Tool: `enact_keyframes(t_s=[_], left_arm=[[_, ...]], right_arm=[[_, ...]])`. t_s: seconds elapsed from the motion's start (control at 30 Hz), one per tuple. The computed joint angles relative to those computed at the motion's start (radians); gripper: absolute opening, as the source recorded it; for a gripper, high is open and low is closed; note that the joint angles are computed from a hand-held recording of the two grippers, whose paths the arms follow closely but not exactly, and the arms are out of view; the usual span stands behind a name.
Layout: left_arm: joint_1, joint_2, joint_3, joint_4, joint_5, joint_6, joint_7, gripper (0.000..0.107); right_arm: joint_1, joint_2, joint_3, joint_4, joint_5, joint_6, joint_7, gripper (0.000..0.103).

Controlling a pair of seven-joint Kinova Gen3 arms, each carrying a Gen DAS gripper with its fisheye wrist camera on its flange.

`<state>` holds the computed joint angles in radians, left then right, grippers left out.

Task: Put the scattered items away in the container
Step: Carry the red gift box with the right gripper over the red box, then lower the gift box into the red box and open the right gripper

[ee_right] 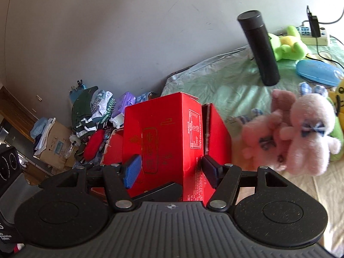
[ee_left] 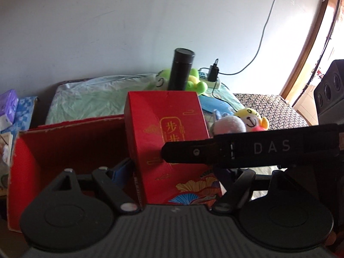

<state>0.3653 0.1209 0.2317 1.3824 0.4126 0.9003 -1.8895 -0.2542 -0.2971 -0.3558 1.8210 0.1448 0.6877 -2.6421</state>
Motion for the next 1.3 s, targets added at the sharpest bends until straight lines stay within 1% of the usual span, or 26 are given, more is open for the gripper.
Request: enact_keyframes(t_s=[0.07, 0.13, 0.23, 0.3, 0.33, 0.4, 0.47, 0.5, 0.53, 0.6, 0.73, 0.8, 0.87, 0.97, 1.03, 1.13, 1.17, 1.2, 1.3], left_arm=[[-0.035, 0.014, -0.017, -0.004, 0.022, 0.027, -0.028, 0.08], [-0.063, 0.033, -0.028, -0.012, 0.031, 0.05, -0.05, 0.08], [-0.106, 0.077, -0.035, -0.036, 0.058, 0.097, -0.083, 0.081], [-0.124, 0.117, -0.035, -0.063, 0.067, 0.132, -0.086, 0.081], [-0.126, 0.137, -0.036, -0.081, 0.059, 0.148, -0.077, 0.08], [-0.118, 0.182, -0.038, -0.126, 0.021, 0.178, -0.056, 0.08], [-0.119, 0.22, -0.033, -0.159, 0.005, 0.209, -0.051, 0.08], [-0.118, 0.241, -0.032, -0.183, -0.003, 0.236, -0.041, 0.08], [-0.114, 0.263, -0.031, -0.208, -0.011, 0.262, -0.026, 0.08], [-0.102, 0.303, -0.033, -0.252, -0.033, 0.308, 0.006, 0.079], [-0.07, 0.385, -0.039, -0.348, -0.075, 0.403, 0.085, 0.077], [-0.054, 0.419, -0.039, -0.404, -0.096, 0.457, 0.114, 0.072], [-0.039, 0.445, -0.04, -0.448, -0.112, 0.494, 0.132, 0.07], [0.001, 0.513, -0.047, -0.558, -0.155, 0.595, 0.17, 0.071], [0.014, 0.545, -0.047, -0.613, -0.162, 0.648, 0.186, 0.071], [0.018, 0.564, -0.044, -0.641, -0.159, 0.682, 0.182, 0.074], [0.016, 0.563, -0.042, -0.634, -0.153, 0.68, 0.175, 0.077], [0.014, 0.561, -0.039, -0.626, -0.146, 0.676, 0.17, 0.079], [0.003, 0.583, -0.037, -0.635, -0.116, 0.697, 0.204, 0.079]], right_arm=[[0.012, 0.061, -0.047, -0.028, 0.043, -0.019, -0.04, 0.066], [0.001, 0.123, -0.076, -0.06, 0.097, -0.022, -0.089, 0.066], [-0.033, 0.209, -0.098, -0.108, 0.188, -0.006, -0.169, 0.068], [-0.054, 0.25, -0.085, -0.125, 0.208, -0.004, -0.187, 0.068], [-0.063, 0.268, -0.069, -0.132, 0.193, -0.004, -0.183, 0.068], [-0.077, 0.297, -0.028, -0.14, 0.125, -0.018, -0.14, 0.067], [-0.098, 0.322, -0.004, -0.159, 0.097, 0.004, -0.123, 0.066], [-0.125, 0.337, 0.014, -0.176, 0.107, 0.029, -0.122, 0.066], [-0.138, 0.353, 0.013, -0.195, 0.131, 0.058, -0.131, 0.066], [-0.171, 0.384, 0.035, -0.233, 0.143, 0.117, -0.132, 0.066], [-0.193, 0.452, 0.084, -0.32, 0.063, 0.229, -0.068, 0.064], [-0.202, 0.48, 0.109, -0.353, 0.031, 0.273, -0.04, 0.063], [-0.215, 0.493, 0.136, -0.363, 0.014, 0.297, -0.032, 0.063], [-0.225, 0.508, 0.173, -0.376, -0.033, 0.327, -0.005, 0.061], [-0.234, 0.509, 0.192, -0.38, -0.053, 0.338, 0.013, 0.061], [-0.253, 0.505, 0.209, -0.384, -0.044, 0.353, 0.016, 0.062], [-0.263, 0.499, 0.213, -0.377, -0.032, 0.35, 0.004, 0.061], [-0.276, 0.491, 0.216, -0.367, -0.009, 0.343, -0.017, 0.061], [-0.314, 0.465, 0.219, -0.339, 0.07, 0.327, -0.089, 0.061]])
